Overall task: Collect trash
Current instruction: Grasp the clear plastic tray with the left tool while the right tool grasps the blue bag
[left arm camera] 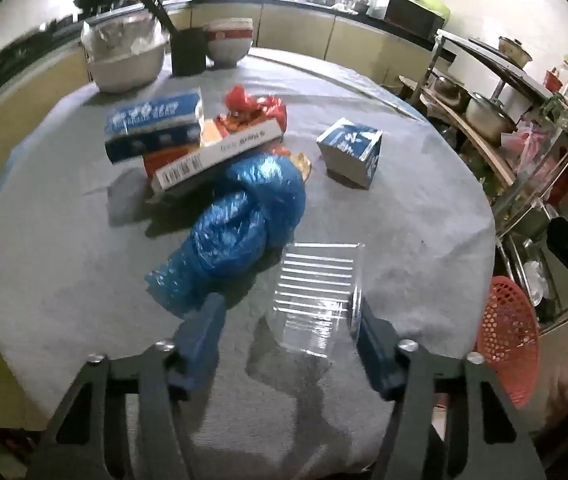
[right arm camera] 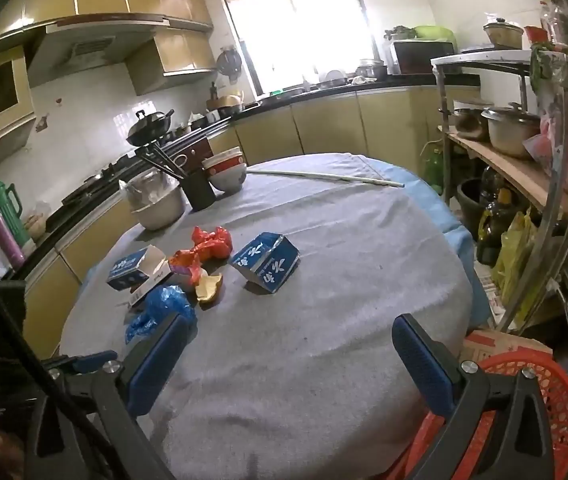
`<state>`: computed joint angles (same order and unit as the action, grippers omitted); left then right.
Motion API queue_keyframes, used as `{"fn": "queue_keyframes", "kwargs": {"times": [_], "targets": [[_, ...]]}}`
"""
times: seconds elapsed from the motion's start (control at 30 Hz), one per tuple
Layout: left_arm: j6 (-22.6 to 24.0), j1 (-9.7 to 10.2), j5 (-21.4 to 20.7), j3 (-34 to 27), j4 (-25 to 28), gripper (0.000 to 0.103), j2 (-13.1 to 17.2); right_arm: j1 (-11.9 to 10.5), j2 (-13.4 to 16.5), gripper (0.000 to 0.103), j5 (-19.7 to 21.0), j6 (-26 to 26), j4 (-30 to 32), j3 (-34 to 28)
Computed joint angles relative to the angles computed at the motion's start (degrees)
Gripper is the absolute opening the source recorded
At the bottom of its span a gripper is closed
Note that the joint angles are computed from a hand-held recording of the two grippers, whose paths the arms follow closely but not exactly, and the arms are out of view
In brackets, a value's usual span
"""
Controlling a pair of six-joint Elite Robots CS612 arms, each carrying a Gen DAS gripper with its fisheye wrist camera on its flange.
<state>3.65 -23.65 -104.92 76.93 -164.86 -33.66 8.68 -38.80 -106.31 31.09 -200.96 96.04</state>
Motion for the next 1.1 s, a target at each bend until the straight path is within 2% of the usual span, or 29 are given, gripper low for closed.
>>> {"fn": "queue_keyframes", "kwargs": {"times": [0.23, 0.3, 0.33, 0.37, 0.47, 0.57, 0.63, 0.73, 0.83, 0.9, 1.0, 1.1], "targets": [[-1.17, 1.38, -3.18, -1.58, 2.4, 0.026, 0.73, 0.0, 0.41, 0.103, 1.01, 0.84, 0.82, -0.67], [-1.22, 1.37, -2.67, -0.15, 1.17, 0.016, -0.14, -0.04, 0.67, 0.103, 2.07, 1.19, 1.01, -1.18], [-1.24, 1.51, -2.77, 0.67, 0.42, 0.014, -0.65, -0.03, 0.82, 0.103, 2.6, 1.25, 1.25, -1.51], [-1.04, 1.36, -2.2, 0.37, -0.6, 0.011, -0.19, -0.09, 1.04, 0.103, 3.61, 1.17, 1.68, -2.04], [-0.66, 1.49, -0.79, 0.73, -3.73, 0.007, 0.04, -0.23, 1.94, 0.102, 7.39, 0.44, 2.97, -3.97], [-0.77, 2.0, -0.68, 1.08, -4.69, 0.006, -0.16, -0.68, 3.28, 0.096, 13.24, 0.27, 4.98, -6.84], [-0.7, 2.3, 0.07, 1.38, -5.35, 0.005, -0.37, -1.2, 4.52, 0.084, 18.13, 0.51, 6.9, -9.44], [-1.08, 2.76, 0.82, 1.34, -4.87, 0.005, -0.71, -1.57, 6.41, 0.071, 23.03, 1.54, 9.56, -13.31], [-0.75, 2.88, 3.67, 1.45, -3.75, 0.005, -1.36, -1.86, 8.7, 0.071, 27.49, 2.81, 12.79, -17.98], [-1.43, 3.22, 3.34, 0.74, -1.96, 0.005, -1.24, -1.94, 10.0, 0.071, 29.03, 4.1, 14.45, -20.51], [-2.22, 3.71, 2.9, 0.76, -2.91, 0.005, -0.99, -2.06, 11.83, 0.071, 30.93, 5.44, 17.12, -24.23], [-3.0, 4.21, 1.65, 0.46, -3.58, 0.005, -0.46, -2.02, 13.21, 0.071, 31.78, 5.23, 23.27, -27.82]]}}
